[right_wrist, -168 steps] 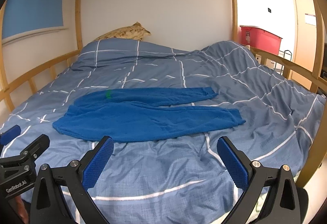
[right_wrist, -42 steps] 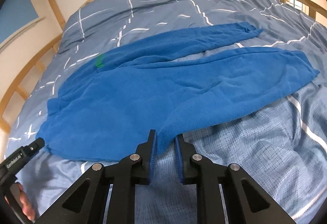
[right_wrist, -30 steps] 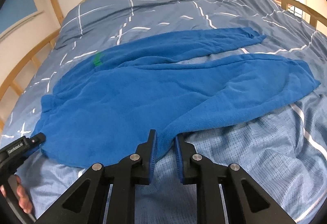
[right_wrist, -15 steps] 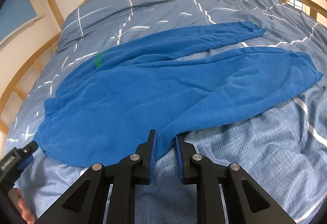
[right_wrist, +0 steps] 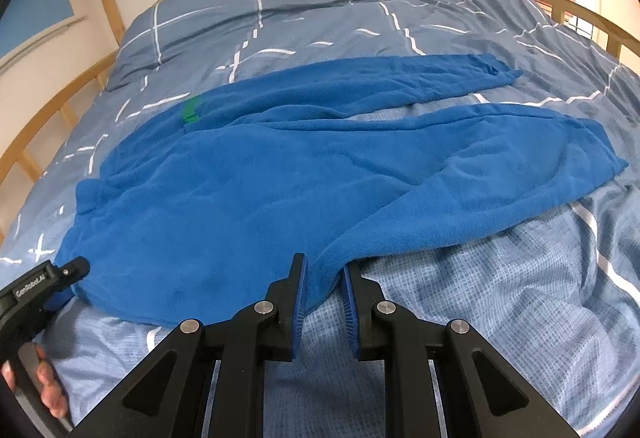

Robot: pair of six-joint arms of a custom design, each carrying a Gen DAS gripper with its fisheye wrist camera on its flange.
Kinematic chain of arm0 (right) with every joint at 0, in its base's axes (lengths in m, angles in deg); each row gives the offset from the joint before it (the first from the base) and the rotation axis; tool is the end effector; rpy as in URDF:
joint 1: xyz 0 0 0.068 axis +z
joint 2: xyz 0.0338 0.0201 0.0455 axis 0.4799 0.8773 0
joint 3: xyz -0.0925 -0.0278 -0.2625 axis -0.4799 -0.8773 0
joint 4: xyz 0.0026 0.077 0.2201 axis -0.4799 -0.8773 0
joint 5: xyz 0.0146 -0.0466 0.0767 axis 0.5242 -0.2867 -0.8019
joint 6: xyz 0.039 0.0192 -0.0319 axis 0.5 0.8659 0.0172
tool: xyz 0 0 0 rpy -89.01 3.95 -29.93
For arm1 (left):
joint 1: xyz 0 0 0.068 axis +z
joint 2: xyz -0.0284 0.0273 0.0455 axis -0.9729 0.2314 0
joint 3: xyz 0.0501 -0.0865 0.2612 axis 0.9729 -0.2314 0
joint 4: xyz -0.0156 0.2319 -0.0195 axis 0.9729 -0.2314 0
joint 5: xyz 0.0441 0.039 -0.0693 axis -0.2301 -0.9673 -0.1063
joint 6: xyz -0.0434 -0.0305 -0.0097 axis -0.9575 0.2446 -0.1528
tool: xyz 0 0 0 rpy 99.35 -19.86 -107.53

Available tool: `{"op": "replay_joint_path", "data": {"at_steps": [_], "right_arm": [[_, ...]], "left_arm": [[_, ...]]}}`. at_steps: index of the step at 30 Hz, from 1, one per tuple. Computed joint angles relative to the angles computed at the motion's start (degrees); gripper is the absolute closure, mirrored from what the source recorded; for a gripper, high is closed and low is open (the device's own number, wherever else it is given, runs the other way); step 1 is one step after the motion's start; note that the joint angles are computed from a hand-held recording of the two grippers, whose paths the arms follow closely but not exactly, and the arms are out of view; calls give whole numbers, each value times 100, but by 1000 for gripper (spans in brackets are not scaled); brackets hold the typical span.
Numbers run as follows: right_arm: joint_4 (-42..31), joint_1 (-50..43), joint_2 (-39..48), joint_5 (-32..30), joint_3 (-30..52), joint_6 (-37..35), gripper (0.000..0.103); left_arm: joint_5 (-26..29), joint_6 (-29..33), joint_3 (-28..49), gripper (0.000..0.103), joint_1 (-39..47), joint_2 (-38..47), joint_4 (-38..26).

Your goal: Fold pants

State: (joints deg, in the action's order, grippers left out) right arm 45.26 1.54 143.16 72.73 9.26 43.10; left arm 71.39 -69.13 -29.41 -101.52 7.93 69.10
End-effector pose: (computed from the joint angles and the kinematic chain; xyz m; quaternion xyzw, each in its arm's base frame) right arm 0.1523 -0.0673 0.1513 0.1261 0.9291 0.0302 0.3463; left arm 0.1983 -0.0852 0.1459 -0.1743 0.9266 -0.1133 0.3133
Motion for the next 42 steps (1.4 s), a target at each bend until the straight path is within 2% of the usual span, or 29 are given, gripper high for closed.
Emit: {"op": "replay_joint_path", "data": {"at_steps": [5,10,15,20,24,26,33,35,37,38,39,40,42], "right_arm": [[13,-11,-19,-33,-14,0,84],[16,-173,138,-250,48,-36,84],[-76,-345,203,-428,111,-125,84],[-300,-723,-205,-739,53,-416,87],[-945,-1255,-842,-1151,59,-862,89],[-1173,-1368,-882,-1193,102,-1005,89],[-863,-1294,-225,-1056,-3,-1125,88],[-865,-1321,-78,-1046,49,-1104,81],[-882,-1341,-75,-1045,73,-1100,74],[-834,-1392,-122,-1083,42,-1122,72],[-817,-1445,-175,-1113,24,-1154,70],[-798,-1516,-211,-1178,10,-1164,70],[-799,-1534,-170,-1274,46,-1149,70]], "left_arm": [[12,-209,-307,73,-77,-654,137],[-257,-175,-175,76,-248,-909,-122],[-504,-27,193,81,-378,-517,-670],[-976,-164,173,84,-821,-976,-1186],[-1156,-297,234,84,-1043,-1180,-1664],[-1143,-310,229,84,-1010,-1088,-1634],[-1100,-374,214,81,-974,-608,-1454],[-1148,-372,191,80,-998,-579,-1411],[-1237,-383,162,71,-1068,-649,-1402],[-1314,-406,178,62,-1119,-677,-1453],[-1360,-415,165,60,-1154,-698,-1442],[-1340,-380,160,61,-1146,-668,-1399],[-962,-200,53,77,-945,-574,-1100]]}}
